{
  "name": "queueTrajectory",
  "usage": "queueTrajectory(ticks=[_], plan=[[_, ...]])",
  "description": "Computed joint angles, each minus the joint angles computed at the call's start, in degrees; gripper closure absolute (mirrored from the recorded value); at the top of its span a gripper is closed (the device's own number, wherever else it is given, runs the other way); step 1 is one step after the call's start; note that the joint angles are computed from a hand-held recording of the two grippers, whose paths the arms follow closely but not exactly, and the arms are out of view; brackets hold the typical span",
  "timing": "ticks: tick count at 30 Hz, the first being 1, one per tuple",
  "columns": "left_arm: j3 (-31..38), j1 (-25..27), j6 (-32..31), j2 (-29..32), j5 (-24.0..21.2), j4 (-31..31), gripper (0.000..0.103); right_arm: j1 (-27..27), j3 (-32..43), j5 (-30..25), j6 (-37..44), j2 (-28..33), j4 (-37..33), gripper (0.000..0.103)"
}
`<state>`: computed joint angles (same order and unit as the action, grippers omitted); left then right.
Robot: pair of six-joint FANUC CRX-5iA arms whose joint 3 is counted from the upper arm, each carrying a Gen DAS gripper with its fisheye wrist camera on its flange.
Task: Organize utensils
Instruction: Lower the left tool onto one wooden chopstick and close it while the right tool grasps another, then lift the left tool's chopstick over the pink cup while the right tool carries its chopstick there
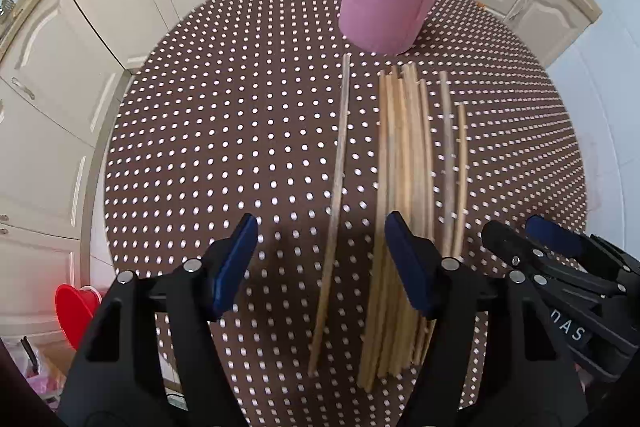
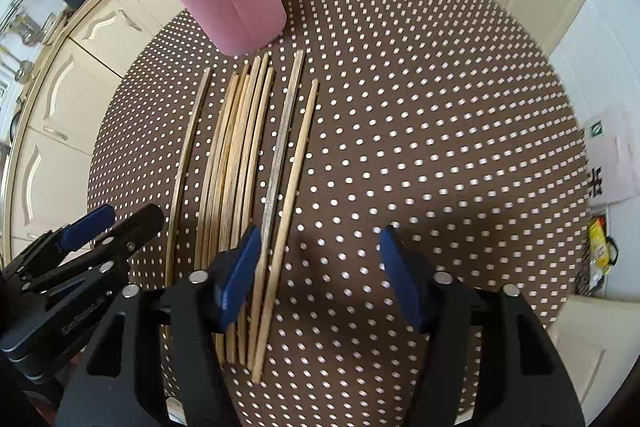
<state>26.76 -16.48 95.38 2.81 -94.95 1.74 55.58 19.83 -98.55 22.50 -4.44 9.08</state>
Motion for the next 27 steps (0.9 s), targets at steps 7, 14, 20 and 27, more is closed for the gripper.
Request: queueTrajectory(ticks=[7,14,20,27], plan=[[2.0,0.8,-3.7,5.0,-0.9,1.2,0.043,-1.1,2.7,-2.6,-1.7,4.2,0.1,0.061],[7.0,-0.4,-7.6,9.4,-3.2,-0.6,0.045,-1.3,8.4,-6.8,-2.3,9.5,1.4,0.061],[11.3,-1.5,-5.7,12.5,-3.4,-1.7,0.064,-2.3,16.1,-11.8,-0.5,16.1,2.2,0.076],[13.2,1.0,-3.5,15.1,-3.4,3.3,0.097,-4.8,14.5,-7.9,-3.7,13.3,-0.1,0.098]])
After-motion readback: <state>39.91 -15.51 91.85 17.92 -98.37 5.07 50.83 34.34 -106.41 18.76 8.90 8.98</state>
